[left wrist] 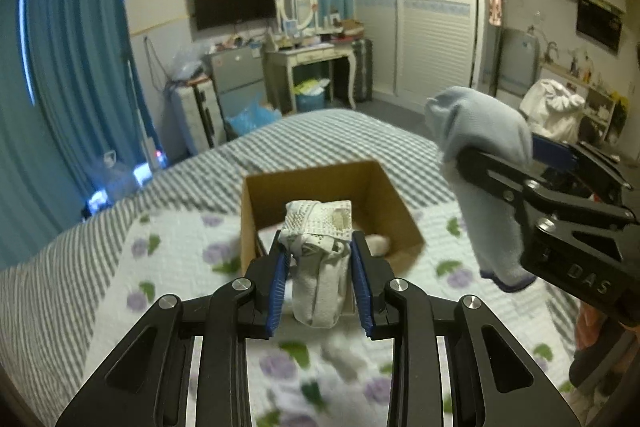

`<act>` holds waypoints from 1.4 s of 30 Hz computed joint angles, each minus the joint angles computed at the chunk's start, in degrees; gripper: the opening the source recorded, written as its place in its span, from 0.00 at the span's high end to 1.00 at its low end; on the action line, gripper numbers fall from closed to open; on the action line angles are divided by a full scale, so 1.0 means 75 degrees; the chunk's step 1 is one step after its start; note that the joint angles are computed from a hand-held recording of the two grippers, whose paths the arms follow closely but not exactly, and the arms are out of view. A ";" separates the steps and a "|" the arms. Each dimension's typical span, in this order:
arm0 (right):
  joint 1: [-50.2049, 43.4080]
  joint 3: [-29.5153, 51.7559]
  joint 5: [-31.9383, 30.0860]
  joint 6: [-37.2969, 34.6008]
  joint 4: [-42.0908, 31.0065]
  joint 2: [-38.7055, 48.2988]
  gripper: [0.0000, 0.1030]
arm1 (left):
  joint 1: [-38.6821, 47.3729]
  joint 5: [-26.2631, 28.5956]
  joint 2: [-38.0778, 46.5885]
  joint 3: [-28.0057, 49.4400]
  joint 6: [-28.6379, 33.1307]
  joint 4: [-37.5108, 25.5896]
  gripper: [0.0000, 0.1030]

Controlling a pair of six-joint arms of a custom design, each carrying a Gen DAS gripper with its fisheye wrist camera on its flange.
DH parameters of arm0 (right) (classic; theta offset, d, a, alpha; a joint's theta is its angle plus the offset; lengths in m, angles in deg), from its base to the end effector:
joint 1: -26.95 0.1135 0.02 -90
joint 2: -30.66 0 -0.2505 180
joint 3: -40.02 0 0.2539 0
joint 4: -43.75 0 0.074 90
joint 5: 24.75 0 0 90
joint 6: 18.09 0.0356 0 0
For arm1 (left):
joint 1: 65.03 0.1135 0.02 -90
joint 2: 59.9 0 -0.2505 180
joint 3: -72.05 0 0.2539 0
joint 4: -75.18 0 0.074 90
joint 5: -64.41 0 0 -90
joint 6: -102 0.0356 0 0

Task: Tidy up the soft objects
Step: 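Lower the sock and lace item into the cardboard box and open both tools, then grasp the white fuzzy toy with the left tool while the right tool grasps the white plastic bone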

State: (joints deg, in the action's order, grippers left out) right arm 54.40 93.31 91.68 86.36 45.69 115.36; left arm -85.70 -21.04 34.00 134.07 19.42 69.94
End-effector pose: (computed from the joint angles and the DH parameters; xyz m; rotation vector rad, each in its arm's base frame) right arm 0.2786 0.1269 0.1785 0.0461 2.0265 -0.0214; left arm 0.3171 -0.1226 0.1633 0.5824 2.1472 -0.2154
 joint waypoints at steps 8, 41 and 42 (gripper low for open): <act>-0.1209 0.2758 -0.1349 0.0025 0.0216 0.3496 0.36 | 0.0215 -0.0176 0.3172 0.2899 0.0500 -0.0191 0.72; 0.0273 0.0813 0.0651 0.0638 -0.3451 -0.2498 0.00 | 0.0919 -0.0036 -0.3535 -0.1026 0.0245 -0.0709 0.03; 0.0476 0.0678 0.0783 0.0735 -0.3715 -0.2786 0.00 | 0.0948 -0.0050 -0.3818 -0.1208 0.0233 -0.0789 0.03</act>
